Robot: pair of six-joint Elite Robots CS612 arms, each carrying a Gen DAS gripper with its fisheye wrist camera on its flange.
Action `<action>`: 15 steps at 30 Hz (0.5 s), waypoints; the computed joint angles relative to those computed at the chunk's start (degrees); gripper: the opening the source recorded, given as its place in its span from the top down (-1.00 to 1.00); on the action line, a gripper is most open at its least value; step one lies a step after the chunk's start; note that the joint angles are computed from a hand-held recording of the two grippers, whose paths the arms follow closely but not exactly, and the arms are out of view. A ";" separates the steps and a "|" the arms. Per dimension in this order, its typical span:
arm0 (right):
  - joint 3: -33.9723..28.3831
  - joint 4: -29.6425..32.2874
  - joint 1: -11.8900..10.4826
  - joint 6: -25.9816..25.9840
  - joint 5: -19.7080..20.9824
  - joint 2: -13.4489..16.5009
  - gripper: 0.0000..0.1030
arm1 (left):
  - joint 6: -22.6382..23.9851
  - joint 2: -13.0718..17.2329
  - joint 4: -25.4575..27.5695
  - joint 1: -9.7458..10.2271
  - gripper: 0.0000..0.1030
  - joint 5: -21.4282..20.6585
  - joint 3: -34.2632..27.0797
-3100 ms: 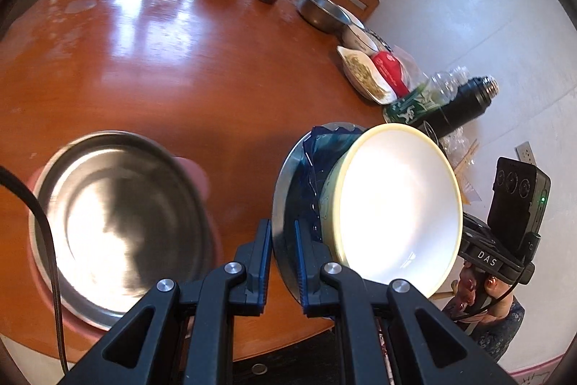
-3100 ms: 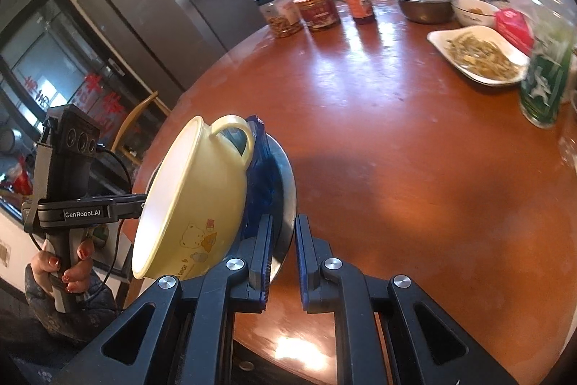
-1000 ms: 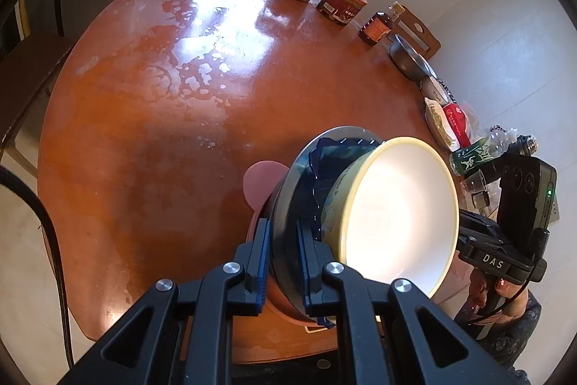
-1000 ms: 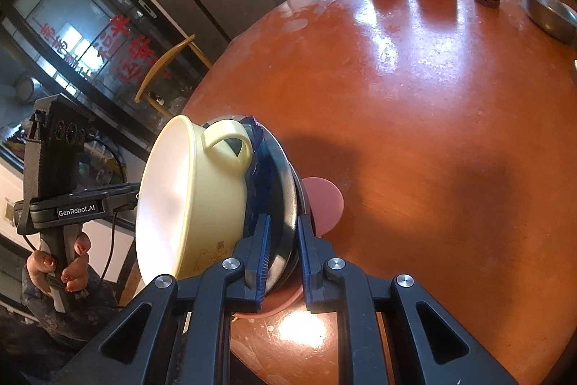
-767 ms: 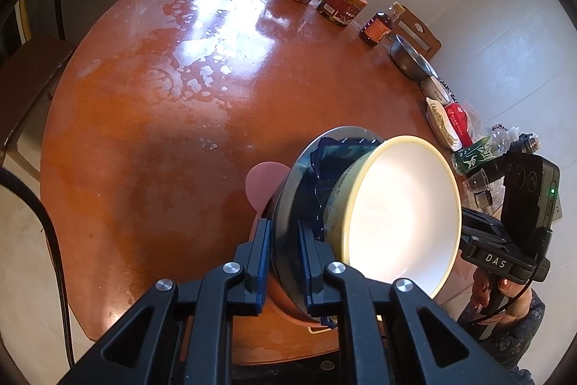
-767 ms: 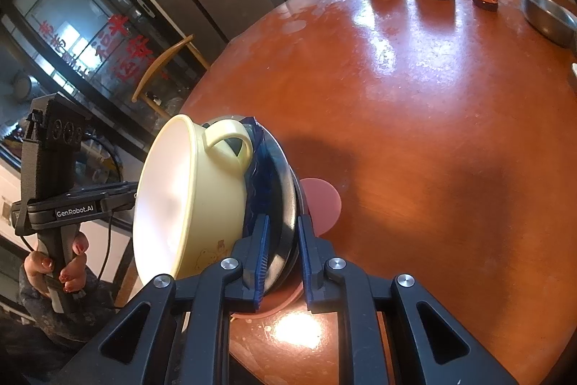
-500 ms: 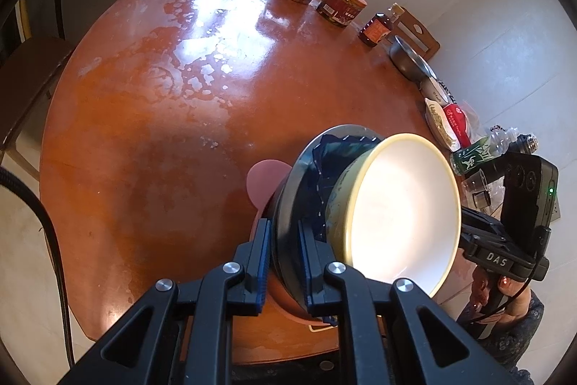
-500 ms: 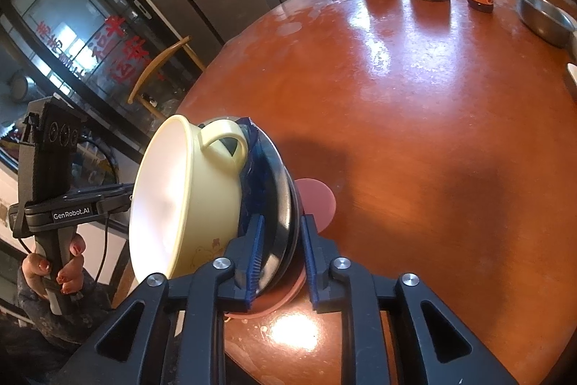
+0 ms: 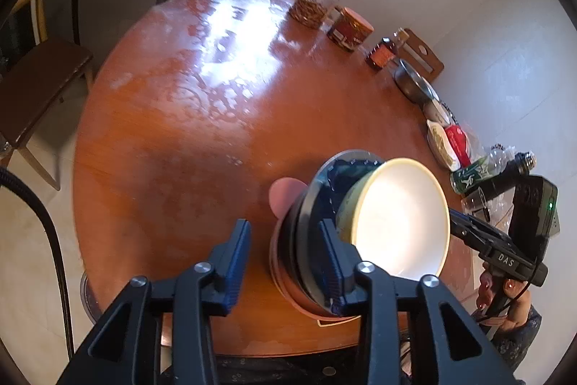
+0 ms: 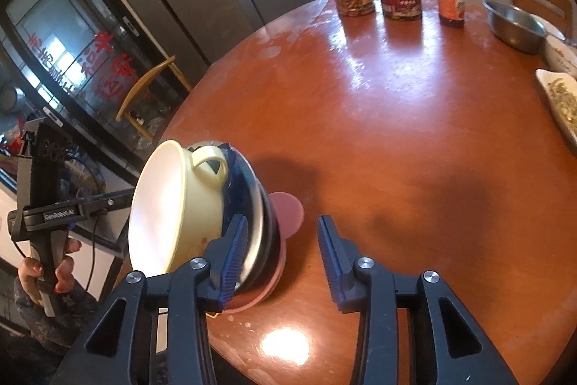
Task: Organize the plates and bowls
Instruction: 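Lower the steel bowl stack onto the silver pan with both grippers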
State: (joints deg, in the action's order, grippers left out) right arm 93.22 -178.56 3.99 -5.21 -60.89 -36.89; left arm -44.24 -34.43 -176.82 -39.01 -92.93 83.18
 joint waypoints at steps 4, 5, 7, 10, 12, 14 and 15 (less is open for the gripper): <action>1.29 -1.55 -0.07 -0.31 -0.99 -0.70 0.14 | -0.58 -0.60 -0.88 0.15 0.19 0.72 1.17; 1.61 -1.88 -0.09 -0.33 -1.03 -0.85 0.14 | -0.71 -0.64 -1.00 0.12 0.19 0.90 1.34; 2.22 -2.39 -0.15 -0.40 -0.90 -1.09 0.14 | -0.87 -0.78 -0.93 0.07 0.19 1.36 1.65; 2.88 -3.14 -0.21 -0.61 -1.14 -1.31 0.13 | -0.42 -0.92 -0.57 -0.16 0.19 1.97 2.13; 3.48 -3.78 -0.28 -0.74 -1.15 -1.42 0.13 | -0.04 -0.89 -0.37 -0.28 0.19 2.10 2.37; 4.01 -3.81 -0.28 -0.95 -1.25 -1.47 0.13 | 0.24 -0.74 0.03 -0.39 0.19 2.20 2.53; 4.08 -3.67 -0.27 -1.05 -1.27 -1.42 0.14 | 0.29 -0.62 -0.05 -0.40 0.19 2.07 2.60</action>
